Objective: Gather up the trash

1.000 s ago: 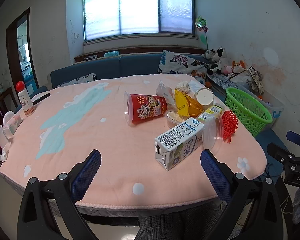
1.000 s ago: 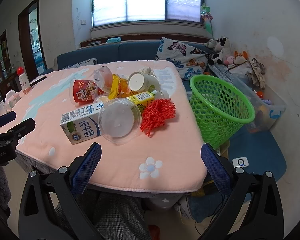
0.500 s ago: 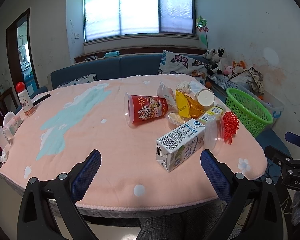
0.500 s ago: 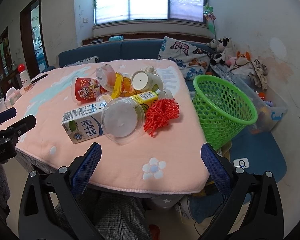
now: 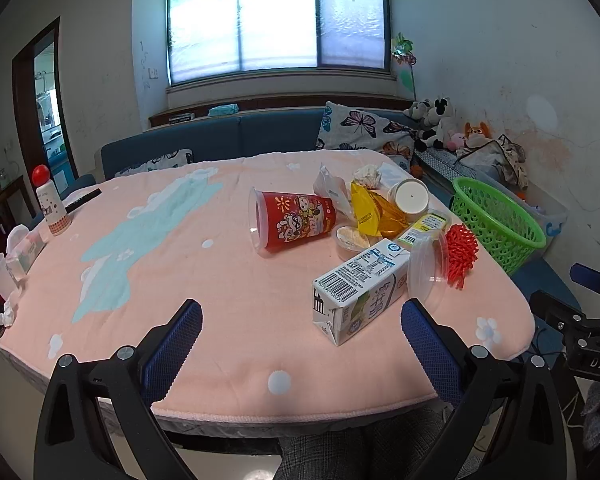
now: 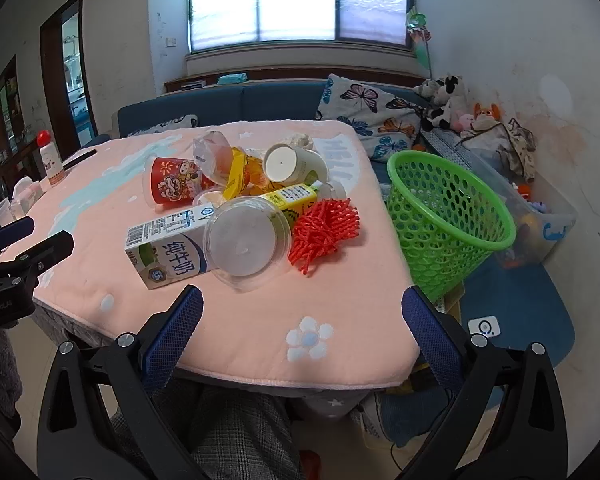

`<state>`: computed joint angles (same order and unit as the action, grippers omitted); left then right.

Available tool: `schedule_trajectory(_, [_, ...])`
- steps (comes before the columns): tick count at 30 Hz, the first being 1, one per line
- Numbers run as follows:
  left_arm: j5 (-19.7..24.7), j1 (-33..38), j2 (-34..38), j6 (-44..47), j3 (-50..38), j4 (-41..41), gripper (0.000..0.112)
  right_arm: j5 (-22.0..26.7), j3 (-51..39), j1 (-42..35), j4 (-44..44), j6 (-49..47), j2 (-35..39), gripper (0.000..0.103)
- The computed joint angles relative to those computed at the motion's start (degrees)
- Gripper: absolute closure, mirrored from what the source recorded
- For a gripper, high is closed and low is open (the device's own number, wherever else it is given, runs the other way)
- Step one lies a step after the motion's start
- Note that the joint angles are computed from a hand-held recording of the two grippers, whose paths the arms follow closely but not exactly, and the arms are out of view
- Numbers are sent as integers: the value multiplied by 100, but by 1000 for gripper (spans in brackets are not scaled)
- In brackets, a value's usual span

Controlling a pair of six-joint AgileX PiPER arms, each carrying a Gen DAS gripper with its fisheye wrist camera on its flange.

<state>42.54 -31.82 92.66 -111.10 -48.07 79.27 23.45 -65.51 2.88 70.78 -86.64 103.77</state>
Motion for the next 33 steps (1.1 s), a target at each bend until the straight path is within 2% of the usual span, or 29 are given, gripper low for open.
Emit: schedule_trajectory(33, [-184,76,169,-36,-115,91,16,-13,-151,69,-260,297,136,4])
